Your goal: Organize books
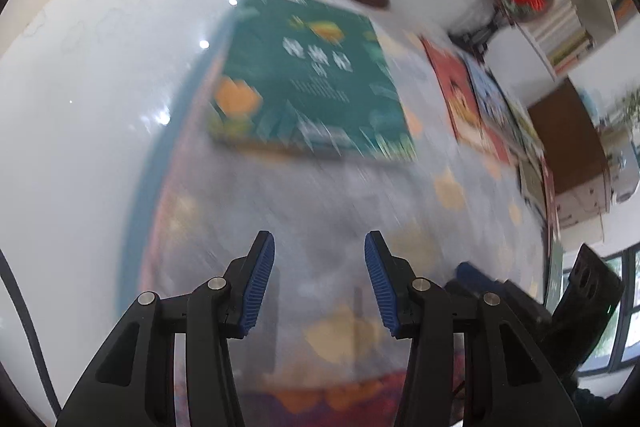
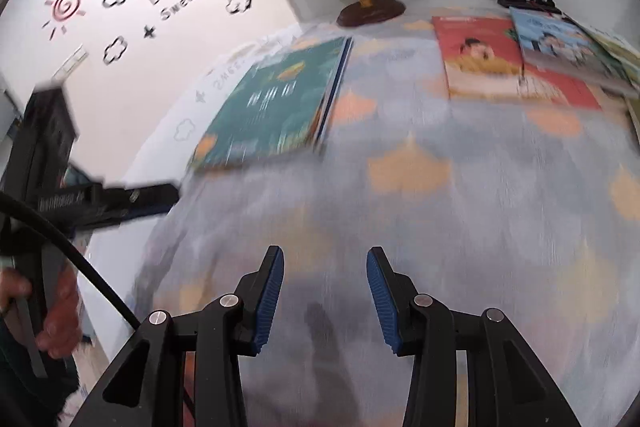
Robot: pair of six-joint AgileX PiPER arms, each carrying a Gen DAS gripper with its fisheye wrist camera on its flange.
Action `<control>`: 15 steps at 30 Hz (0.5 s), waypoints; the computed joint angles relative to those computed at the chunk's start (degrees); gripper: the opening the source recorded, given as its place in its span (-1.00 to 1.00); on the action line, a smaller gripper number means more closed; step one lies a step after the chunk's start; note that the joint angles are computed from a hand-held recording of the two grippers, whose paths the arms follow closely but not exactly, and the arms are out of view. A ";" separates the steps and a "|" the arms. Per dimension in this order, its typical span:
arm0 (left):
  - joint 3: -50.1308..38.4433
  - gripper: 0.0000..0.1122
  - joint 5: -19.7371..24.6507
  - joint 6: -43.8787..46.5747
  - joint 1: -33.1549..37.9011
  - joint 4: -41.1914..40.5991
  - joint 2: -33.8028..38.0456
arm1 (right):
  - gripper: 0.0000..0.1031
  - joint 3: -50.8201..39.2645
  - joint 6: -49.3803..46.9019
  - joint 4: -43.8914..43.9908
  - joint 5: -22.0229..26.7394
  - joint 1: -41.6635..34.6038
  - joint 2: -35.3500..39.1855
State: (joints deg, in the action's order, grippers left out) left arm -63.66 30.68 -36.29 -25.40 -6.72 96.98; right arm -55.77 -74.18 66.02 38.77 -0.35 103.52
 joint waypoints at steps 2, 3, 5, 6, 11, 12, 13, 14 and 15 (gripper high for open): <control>0.08 -0.21 0.39 -4.59 -3.68 2.80 -0.15 | -0.18 5.11 -5.55 2.70 -0.79 -0.35 -2.09; -0.21 -0.21 1.09 -7.89 -5.86 5.27 -0.32 | -0.19 8.06 -9.32 5.25 -1.56 -0.72 -3.81; -0.39 -0.21 1.74 -12.62 -8.82 8.55 -0.79 | -0.19 11.43 -11.22 5.00 -0.21 -2.27 -6.24; -0.59 -0.21 2.28 -15.40 -10.53 10.47 -1.19 | -0.18 13.08 -11.82 4.53 1.46 -3.95 -7.13; -3.54 -0.21 4.51 -25.90 -17.32 17.64 -1.94 | -0.19 15.42 -12.50 -1.13 7.06 -12.83 -12.31; -4.42 -0.21 4.91 -26.85 -18.41 18.28 -1.68 | -0.19 15.02 -12.46 -2.19 7.25 -14.70 -13.32; -6.04 -0.21 5.58 -28.10 -19.93 19.21 -1.06 | -0.19 14.57 -12.14 -3.15 7.14 -16.03 -13.98; -7.57 -0.21 6.17 -29.33 -21.38 20.25 -0.51 | -0.19 13.59 -11.21 -4.59 7.45 -17.94 -14.63; -10.24 -0.21 7.13 -30.94 -23.40 21.65 0.72 | -0.19 12.42 -10.02 -5.81 8.06 -19.86 -14.97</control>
State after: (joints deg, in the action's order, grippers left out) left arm -73.90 37.81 -67.23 -48.80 14.93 97.70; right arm -43.35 -84.20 60.20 46.83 -20.22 88.56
